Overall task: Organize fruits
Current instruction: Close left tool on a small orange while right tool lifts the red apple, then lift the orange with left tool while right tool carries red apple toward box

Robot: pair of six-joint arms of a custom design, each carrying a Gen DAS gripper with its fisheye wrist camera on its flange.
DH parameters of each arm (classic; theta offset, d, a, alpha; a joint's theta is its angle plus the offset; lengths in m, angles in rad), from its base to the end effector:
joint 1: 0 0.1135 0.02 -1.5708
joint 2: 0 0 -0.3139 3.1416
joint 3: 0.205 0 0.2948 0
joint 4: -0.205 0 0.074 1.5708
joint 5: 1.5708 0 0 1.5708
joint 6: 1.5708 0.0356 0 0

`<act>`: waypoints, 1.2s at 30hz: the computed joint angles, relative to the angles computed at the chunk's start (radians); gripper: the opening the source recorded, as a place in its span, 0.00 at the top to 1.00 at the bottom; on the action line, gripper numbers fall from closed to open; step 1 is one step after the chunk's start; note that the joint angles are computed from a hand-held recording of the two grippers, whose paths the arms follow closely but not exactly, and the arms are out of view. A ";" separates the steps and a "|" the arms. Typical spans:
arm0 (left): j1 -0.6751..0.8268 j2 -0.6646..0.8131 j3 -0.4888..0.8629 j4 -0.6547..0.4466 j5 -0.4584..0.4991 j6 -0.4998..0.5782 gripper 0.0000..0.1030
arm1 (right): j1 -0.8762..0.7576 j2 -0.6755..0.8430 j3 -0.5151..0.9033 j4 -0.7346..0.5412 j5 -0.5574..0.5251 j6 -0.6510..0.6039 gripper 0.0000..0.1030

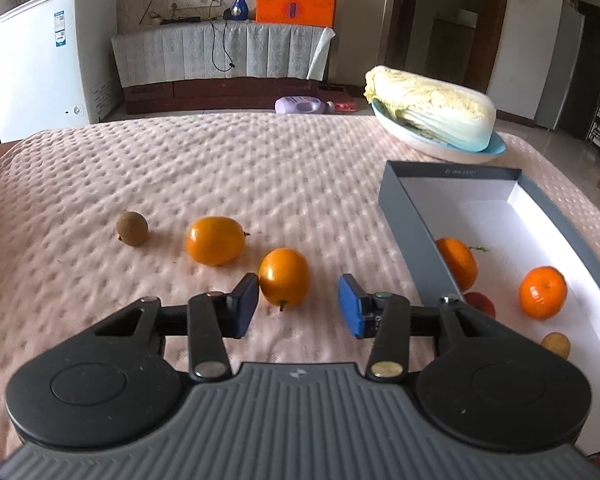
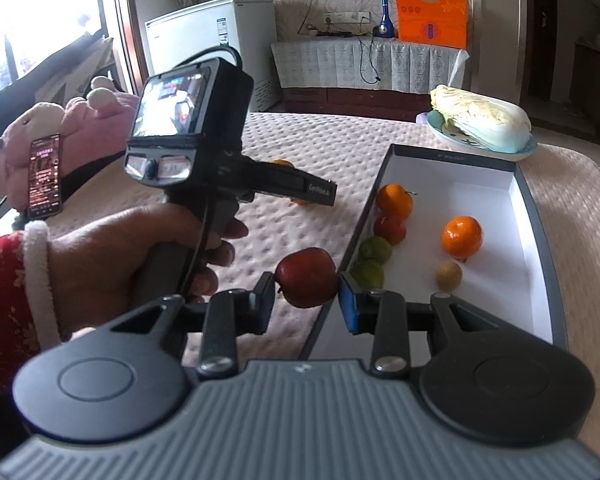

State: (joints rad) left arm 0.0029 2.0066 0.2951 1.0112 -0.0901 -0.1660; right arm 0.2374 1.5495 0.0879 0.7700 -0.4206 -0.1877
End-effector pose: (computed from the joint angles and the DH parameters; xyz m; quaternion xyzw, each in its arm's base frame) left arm 0.2551 0.0039 0.0333 -0.0953 0.9010 0.0064 0.4231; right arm 0.1778 0.0580 0.0790 -0.2735 0.8463 0.1992 0.4114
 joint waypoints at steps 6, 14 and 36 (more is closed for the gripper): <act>0.016 0.024 0.017 -0.003 0.013 -0.013 0.67 | -0.004 -0.003 0.000 0.004 -0.015 0.001 0.64; 0.021 0.037 0.014 0.021 0.014 -0.007 0.67 | -0.007 -0.001 -0.001 0.008 -0.033 -0.002 0.64; 0.046 -0.003 -0.045 0.029 0.026 0.027 0.68 | 0.073 0.110 0.029 0.099 0.040 0.025 0.64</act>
State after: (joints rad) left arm 0.0492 2.0036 0.2504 1.0407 -0.0642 -0.1390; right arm 0.3105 1.6598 0.1174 0.8694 -0.3805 -0.1624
